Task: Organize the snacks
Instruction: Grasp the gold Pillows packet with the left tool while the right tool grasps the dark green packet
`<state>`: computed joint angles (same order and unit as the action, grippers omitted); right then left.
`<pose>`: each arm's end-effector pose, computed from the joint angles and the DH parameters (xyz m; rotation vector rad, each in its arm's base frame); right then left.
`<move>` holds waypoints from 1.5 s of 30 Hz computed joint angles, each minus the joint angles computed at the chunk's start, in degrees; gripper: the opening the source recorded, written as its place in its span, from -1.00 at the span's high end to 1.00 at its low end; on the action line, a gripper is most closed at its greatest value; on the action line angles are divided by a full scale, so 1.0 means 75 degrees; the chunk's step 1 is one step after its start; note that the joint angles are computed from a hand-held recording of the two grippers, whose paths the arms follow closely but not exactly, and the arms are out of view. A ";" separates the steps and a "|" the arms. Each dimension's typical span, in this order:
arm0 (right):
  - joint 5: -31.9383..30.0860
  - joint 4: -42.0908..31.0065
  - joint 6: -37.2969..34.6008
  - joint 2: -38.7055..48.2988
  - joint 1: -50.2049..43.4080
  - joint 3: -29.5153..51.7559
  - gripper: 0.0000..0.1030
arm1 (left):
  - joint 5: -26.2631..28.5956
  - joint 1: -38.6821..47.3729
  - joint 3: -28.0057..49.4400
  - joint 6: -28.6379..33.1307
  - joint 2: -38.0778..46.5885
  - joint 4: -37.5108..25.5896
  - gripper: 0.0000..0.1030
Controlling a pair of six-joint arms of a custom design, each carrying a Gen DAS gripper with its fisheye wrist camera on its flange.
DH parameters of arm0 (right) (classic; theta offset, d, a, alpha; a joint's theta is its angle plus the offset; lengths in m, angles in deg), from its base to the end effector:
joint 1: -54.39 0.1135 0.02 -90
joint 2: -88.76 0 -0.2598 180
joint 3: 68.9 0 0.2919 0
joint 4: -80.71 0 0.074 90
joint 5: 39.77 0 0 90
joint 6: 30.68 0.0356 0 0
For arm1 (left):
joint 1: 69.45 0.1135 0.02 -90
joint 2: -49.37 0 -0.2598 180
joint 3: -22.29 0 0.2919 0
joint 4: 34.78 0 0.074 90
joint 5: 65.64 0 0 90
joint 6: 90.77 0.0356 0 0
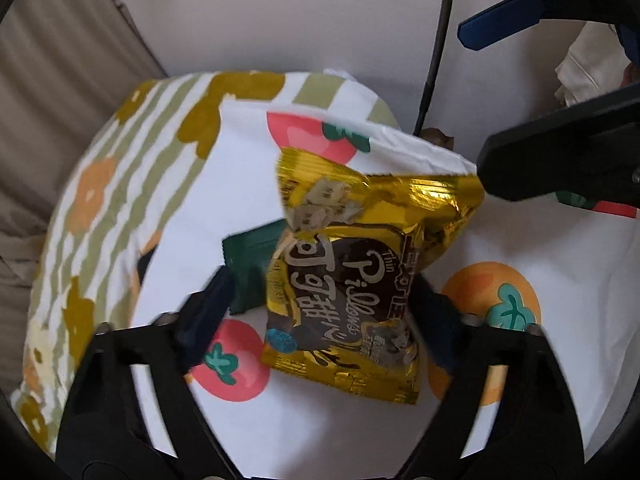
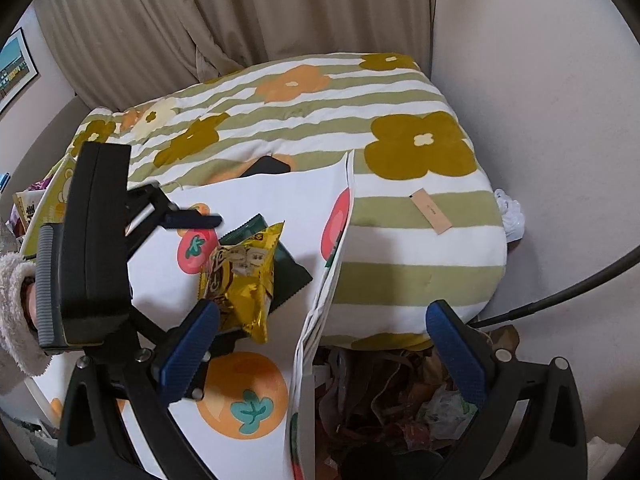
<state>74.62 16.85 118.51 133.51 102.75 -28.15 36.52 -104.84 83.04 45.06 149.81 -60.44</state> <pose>0.1218 0.1149 0.1775 0.3513 2.5526 0.0775 0.2705 -0.2013 0.0837 1.7956 1.9982 -0.2315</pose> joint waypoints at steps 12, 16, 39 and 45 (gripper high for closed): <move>-0.0581 0.1392 -0.1795 0.0563 -0.0998 -0.0107 -1.00 | 0.0051 0.0836 -0.0267 -0.0730 -0.0211 -0.0327 -0.14; -0.0720 0.1966 -0.2540 0.1287 -0.1214 0.0040 -1.00 | -0.0027 0.1403 -0.0189 -0.1043 -0.0207 -0.0513 -0.14; -0.2168 0.3905 -0.5604 0.5007 -0.2041 0.1075 -0.19 | -0.0241 0.2615 -0.0564 -0.1808 -0.0724 -0.0751 -0.13; -0.2072 0.3796 -0.5422 0.4928 -0.1779 0.1107 0.18 | -0.0162 0.2825 -0.0614 -0.1980 -0.0915 -0.0987 -0.11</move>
